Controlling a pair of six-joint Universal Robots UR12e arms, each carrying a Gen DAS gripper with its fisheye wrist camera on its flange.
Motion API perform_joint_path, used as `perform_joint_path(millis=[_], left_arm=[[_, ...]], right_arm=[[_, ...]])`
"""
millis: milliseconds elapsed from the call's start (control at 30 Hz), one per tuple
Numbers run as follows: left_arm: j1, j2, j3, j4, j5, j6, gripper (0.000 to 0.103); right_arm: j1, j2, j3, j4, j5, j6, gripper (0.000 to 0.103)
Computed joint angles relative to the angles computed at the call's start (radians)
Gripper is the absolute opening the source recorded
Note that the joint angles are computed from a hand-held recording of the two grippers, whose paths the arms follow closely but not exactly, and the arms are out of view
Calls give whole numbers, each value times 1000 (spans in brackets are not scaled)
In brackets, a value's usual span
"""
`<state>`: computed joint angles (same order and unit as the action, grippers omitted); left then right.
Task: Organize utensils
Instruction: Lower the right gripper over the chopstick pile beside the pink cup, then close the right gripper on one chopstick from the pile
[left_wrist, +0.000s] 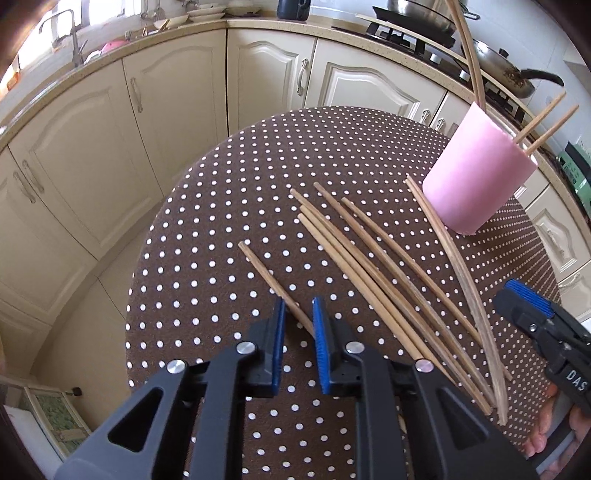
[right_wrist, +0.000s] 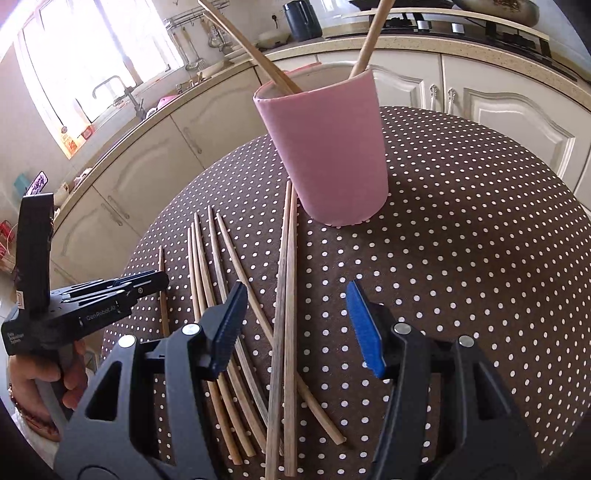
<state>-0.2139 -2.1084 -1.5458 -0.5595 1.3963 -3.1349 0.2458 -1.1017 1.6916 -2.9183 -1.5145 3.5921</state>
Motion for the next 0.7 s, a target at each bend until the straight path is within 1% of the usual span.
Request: perform_joint_path(millis=[100,133,200,267,300,333,367,400,433,500,600,700], left_arm=[[6,7,8,-60,-44,-29,15],[1,8,8,-61,-33,-30,18],[-16,8,7,-52,9,-15,25],[-33,8,6,-44,53,-7,27],[-39,7,6,-39,62,1,27],[-45,7,5,-35,64,20,27],[-46,7,2,-26,55,38,25],[-48,7,-5,-9,57,61,23],[-52,7,-12,13,83,76,14],[-46,9,-18,21,65,94,14],[-33,9,-10,-7,22,115,12],[-21,4,3,-31,-13,146,11]], right_arm=[[-1,4,-26,47,-3,-18,56],[-3,6,-35,63,-1,-22,56],[-1,10,-60,111,-27,-41,56],[-4,17,-89,161,-36,-54,55],[-6,20,-99,181,-32,-62,54],[-7,25,-114,210,-31,-76,47],[-8,31,-129,238,-33,-88,43],[-9,37,-142,264,-33,-103,36],[-11,41,-152,285,-26,-115,35],[-12,50,-170,322,-21,-132,34],[-20,62,-185,346,18,-140,33],[-18,74,-216,387,16,-167,30]])
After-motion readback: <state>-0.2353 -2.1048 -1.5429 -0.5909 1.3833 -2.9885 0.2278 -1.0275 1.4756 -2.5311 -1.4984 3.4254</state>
